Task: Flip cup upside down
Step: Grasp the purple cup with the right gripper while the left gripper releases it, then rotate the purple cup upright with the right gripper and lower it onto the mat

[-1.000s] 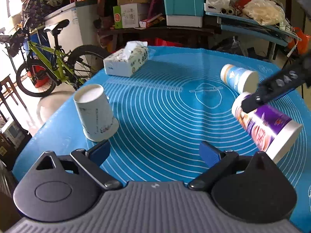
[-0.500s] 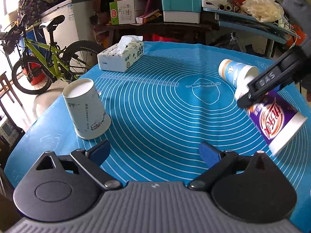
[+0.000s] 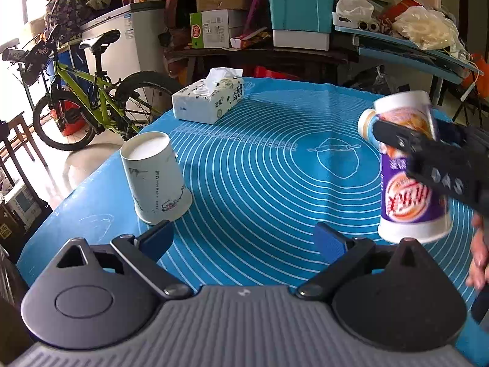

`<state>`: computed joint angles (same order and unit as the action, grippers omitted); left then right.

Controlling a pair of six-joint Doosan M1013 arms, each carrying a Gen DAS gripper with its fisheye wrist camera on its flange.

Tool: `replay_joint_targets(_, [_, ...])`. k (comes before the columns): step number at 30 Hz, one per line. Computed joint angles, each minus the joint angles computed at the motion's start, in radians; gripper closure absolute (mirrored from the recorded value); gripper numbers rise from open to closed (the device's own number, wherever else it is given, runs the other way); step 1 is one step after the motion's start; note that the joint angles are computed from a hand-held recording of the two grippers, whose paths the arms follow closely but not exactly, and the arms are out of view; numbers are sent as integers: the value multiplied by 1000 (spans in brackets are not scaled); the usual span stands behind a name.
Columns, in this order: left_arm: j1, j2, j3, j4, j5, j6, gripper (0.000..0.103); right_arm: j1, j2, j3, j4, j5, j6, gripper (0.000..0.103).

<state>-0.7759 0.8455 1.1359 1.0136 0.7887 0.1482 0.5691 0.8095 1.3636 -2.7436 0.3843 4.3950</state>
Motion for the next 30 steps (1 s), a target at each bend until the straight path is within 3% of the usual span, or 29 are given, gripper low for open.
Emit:
replay_joint_targets(3, [-1,1,-3,-2,-1,2,6,5,-18,39,-30,31,9,44])
replay_joint_targets(11, [-10,-9,17,-2,-35,5,6,4,-97,164,-59,13,77,44])
replay_joint_targets(17, [-16,-17,37,12,-53,-12,6,8,-115,194,-38,31,60,43])
replay_joint_targets(21, [-19,-15,33,18,-51,-8,6,9,-111,187,-10,16,43,32])
replay_joint_targets(25, [-18,-13,31,11,-53,-2,6,4,-107,178,0,0,55,29])
replay_joint_targets(30, [-21,-19,41,33,-53,-12,6,2,-119,194,-13,2,88,4])
